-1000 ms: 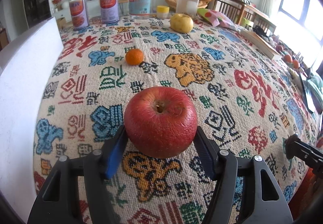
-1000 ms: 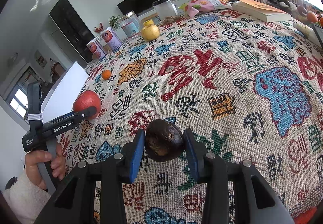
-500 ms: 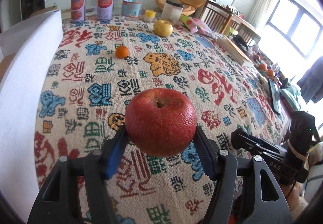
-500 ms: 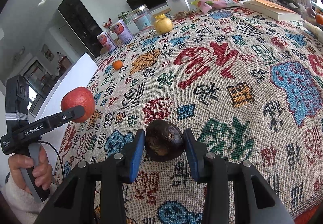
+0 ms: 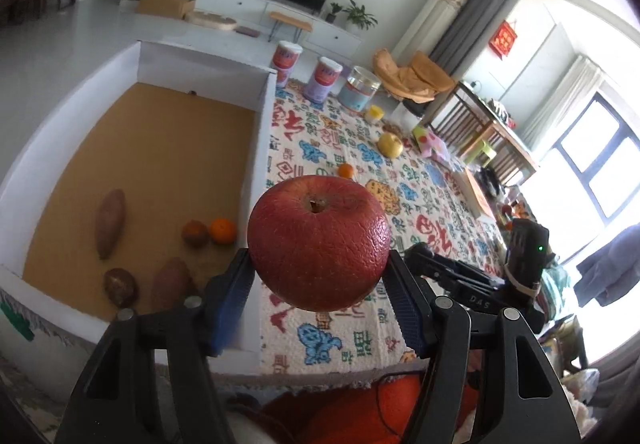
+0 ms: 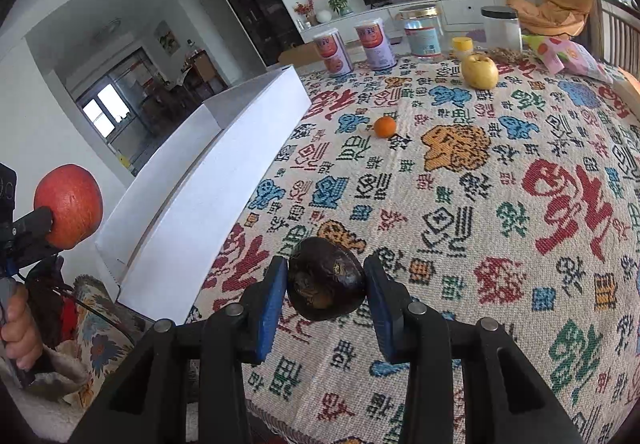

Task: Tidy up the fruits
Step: 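Carry the apple and mangosteen over the white box and release both, then withdraw both empty tools back over the table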

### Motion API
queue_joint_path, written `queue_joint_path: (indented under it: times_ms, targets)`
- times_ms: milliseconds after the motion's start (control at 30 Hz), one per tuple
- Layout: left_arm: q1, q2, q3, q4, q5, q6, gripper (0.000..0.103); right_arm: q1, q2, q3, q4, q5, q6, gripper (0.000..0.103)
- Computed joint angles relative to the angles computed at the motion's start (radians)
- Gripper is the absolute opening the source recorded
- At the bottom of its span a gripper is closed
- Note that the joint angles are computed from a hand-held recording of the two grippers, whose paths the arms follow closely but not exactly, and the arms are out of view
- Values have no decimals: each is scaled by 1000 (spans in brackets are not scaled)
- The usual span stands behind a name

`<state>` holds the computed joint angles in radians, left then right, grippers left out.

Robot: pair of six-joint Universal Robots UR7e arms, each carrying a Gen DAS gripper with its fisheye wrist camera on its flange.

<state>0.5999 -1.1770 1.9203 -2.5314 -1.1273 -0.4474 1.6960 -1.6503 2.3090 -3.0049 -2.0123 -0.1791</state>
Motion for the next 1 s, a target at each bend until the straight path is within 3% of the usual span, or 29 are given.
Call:
queue_joint_path:
  times_ms: [67,167,267,400,500,567,633,700,767,833,1000]
  targets:
    - [34,3,-32,64,103,-37,67,67,101,-101,67,16,13,40]
    - [99,27,-69,131,168,-90,67,140,254,-250,160,60,28,40]
    - [152,64,-90,169,180,-115,67,177,404,-395,246,65,28,40]
    - [199,114,-133,243,162,-145,67,186,562,-529,293,13,32,40]
    - [196,119,-122,193,202,-120,72,177,623,-576,266,2,40,44]
    - [174,110,-105,145,254,-93,85,174,626,-584,232,6,59,70]
    - [156,100,-82,82,276,-68,89,166,592,-547,163,30,52,81]
    - [142,100,-72,50,265,-48,89,162,544,-499,108,5,27,83]
    - [123,110,-62,15,242,-11,89,150,486,-437,57,-43,-5,94]
    - [93,124,-47,-10,209,25,89,118,416,-350,-5,-91,-31,99]
    - [2,198,-45,-35,17,129,89,-32,248,-138,-125,-309,-86,99]
